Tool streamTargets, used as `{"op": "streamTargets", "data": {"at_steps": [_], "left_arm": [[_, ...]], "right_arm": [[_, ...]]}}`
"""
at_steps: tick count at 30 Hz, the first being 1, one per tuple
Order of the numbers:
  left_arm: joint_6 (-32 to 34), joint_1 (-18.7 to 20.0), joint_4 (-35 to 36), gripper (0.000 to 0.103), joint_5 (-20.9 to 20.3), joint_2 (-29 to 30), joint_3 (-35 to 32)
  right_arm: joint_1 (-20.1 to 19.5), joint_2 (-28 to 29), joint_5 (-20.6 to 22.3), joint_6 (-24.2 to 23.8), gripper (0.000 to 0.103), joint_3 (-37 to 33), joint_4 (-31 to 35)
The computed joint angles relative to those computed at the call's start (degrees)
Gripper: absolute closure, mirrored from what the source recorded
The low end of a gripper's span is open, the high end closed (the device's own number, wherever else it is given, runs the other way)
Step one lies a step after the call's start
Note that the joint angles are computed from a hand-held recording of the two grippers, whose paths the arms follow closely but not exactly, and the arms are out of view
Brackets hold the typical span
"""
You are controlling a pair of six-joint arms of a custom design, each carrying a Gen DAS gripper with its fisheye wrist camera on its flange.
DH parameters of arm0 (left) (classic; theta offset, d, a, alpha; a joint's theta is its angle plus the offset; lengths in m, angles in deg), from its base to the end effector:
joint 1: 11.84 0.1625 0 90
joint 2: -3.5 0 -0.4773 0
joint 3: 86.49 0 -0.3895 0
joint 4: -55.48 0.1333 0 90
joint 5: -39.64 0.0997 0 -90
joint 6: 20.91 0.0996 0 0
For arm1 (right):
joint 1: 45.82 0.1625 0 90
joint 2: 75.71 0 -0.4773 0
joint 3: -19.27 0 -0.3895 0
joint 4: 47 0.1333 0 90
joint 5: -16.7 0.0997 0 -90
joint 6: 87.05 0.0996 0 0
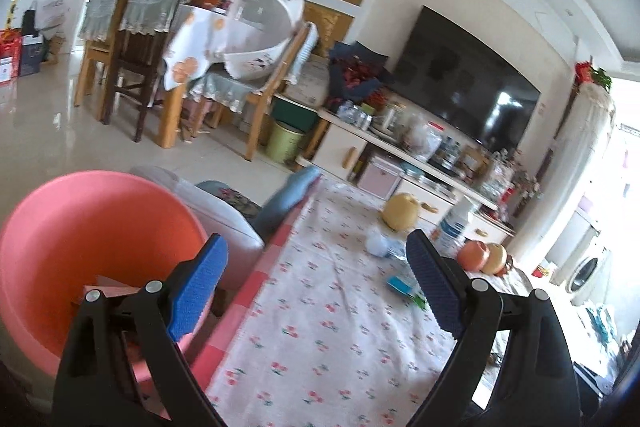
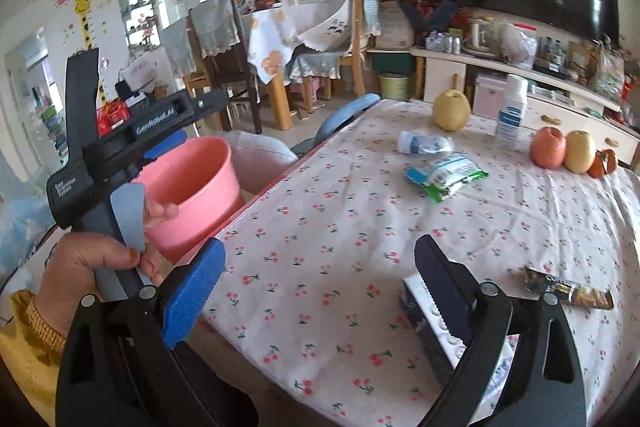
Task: Collect trash
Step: 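Return both tools from the bucket to the table toward the remaining trash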
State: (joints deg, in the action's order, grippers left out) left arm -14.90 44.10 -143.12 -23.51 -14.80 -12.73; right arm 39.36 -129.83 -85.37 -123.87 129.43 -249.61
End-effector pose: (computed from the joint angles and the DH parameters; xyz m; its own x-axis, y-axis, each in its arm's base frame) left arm -0.3031 -0.7667 0.0180 -0.9012 0.2512 -0.3532 0.4327 0.4733 -0.7673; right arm 0.0588 -0.6407 0.2557 -0.7961 -0.1240 0.5924 -0.5381 0.5929 -0.5990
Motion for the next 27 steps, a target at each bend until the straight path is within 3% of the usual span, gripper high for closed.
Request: {"op": "streamTargets", "data": {"at_steps": [12,27], "left_arm": [[1.17,-2.70,0.22,0.011,1.61,1.67,0.91],[2.48,-5.87,8.75,0.011,5.32,4.38,-1.56]], "right_arm": [[-2.72,-4.34,1.31,1.40,0.008,3.94,-4.96],[-7.29,-8.47,2.91,3.39,0.007,7.42,-7.85]]}}
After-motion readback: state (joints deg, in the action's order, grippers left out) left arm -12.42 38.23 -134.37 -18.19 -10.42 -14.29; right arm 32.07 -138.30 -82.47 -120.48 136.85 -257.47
